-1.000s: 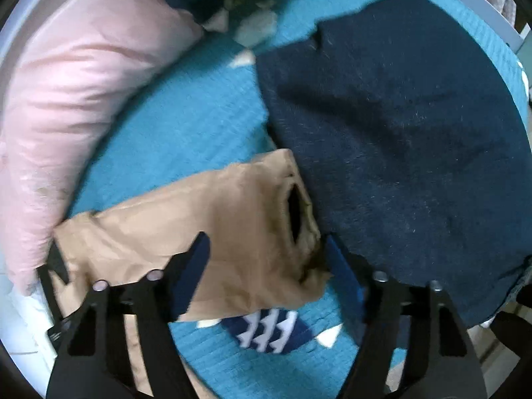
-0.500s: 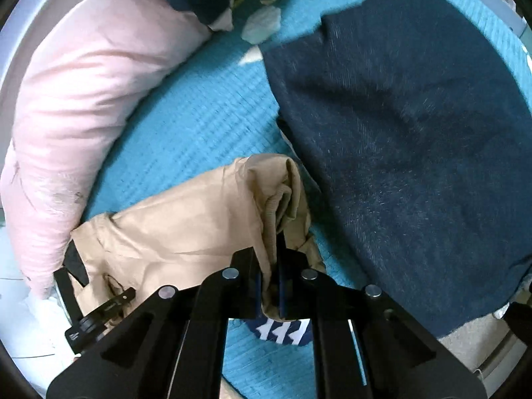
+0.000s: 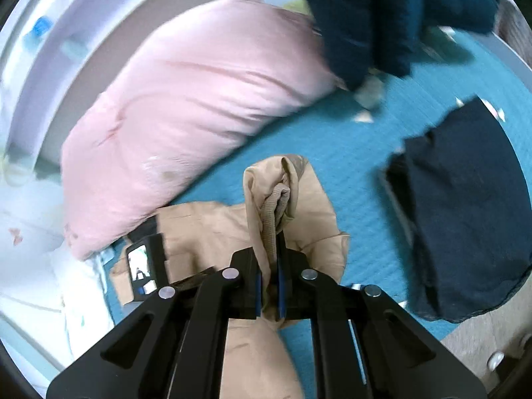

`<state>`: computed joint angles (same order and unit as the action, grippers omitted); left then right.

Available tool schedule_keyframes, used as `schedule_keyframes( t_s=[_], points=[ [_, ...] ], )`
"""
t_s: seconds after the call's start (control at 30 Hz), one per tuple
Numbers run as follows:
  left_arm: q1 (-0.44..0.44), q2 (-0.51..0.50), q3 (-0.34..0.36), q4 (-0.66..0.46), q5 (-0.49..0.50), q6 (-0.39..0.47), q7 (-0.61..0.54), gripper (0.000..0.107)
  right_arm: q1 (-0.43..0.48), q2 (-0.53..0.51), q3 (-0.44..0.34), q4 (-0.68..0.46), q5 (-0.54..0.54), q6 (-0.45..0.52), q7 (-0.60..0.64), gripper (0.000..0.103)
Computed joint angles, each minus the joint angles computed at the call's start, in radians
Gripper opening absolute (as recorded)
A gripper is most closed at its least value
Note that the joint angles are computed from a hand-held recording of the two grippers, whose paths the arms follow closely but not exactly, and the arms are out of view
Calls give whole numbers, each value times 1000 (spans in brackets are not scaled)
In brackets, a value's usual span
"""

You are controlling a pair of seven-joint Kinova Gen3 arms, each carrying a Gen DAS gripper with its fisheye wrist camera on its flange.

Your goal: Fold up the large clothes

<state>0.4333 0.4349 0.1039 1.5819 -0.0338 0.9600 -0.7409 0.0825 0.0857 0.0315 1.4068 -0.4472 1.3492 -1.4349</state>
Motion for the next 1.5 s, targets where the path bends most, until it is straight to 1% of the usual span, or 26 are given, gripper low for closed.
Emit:
schedule_keyframes(
  t_s=[0.07,0.13,0.17,0.2,0.23,0.27,0.33,0.37,0.4,0.53,0.6,0.7,0.83,0.87,1.03,1.1,1.2,1.23,1.33,1.37,1.4,1.43,1.47,1.5],
  points=[
    [10,-45,-1,4,-14,6,9,1,-25,-10,-20,-13,-1,9,-16,6],
    [5,-93,2,18,-14,10,10,4,-57,-22,-39,-16,-4,7,-36,6],
    [7,-128,-2,29,-27,24,24,16,-72,-26,-45,-19,-2,7,-44,6],
    [3,-155,-3,41,-38,29,31,24,-94,-33,-57,-23,3,5,-61,6],
    [4,-195,-7,63,-59,29,49,40,-112,-38,-65,-23,3,5,-72,6],
    [2,-225,-5,81,-76,27,64,51,-129,-41,-73,-22,3,4,-82,6],
    [-9,-298,-2,116,-114,57,99,62,-175,-41,-95,-25,18,-7,-114,6],
    [-16,-323,6,126,-126,72,117,73,-198,-42,-106,-27,29,-11,-130,6],
    [-24,-356,12,151,-141,72,137,75,-223,-38,-119,-30,36,-15,-148,6],
    [-96,-489,26,220,-158,125,141,75,-319,-17,-163,-48,75,-28,-207,6],
    [-130,-565,33,280,-152,144,142,75,-374,0,-189,-57,91,-33,-244,6],
    [-177,-658,47,377,-151,147,159,75,-456,35,-221,-69,131,-52,-299,6],
    [-241,-782,35,484,-123,178,142,75,-572,106,-255,-104,180,-71,-378,6],
    [-259,-815,17,518,-116,182,127,75,-608,133,-263,-117,198,-76,-404,6],
    [-338,-906,-78,603,-99,205,22,75,-756,267,-275,-184,270,-72,-491,6],
    [-367,-936,-119,637,-99,209,-24,75,-832,336,-269,-218,323,-64,-526,6],
    [-414,-959,-180,682,-98,202,-84,75,-885,429,-265,-258,337,-61,-542,7],
    [-428,-966,-185,691,-96,204,-96,75,-898,455,-263,-270,340,-58,-540,8],
    [-469,-983,-226,731,-98,194,-153,75,-926,509,-255,-284,345,-63,-538,18],
    [-482,-988,-233,739,-96,192,-167,75,-923,515,-257,-278,338,-73,-530,27],
    [-496,-991,-240,745,-95,190,-181,75,-909,515,-265,-268,318,-85,-516,38],
    [-507,-993,-244,750,-93,187,-196,75,-895,512,-272,-257,294,-100,-506,45],
    [-520,-992,-244,755,-92,182,-208,75,-870,501,-283,-239,258,-122,-492,57],
    [-533,-988,-244,759,-88,177,-218,75,-859,495,-287,-236,237,-131,-488,65]
  ],
)
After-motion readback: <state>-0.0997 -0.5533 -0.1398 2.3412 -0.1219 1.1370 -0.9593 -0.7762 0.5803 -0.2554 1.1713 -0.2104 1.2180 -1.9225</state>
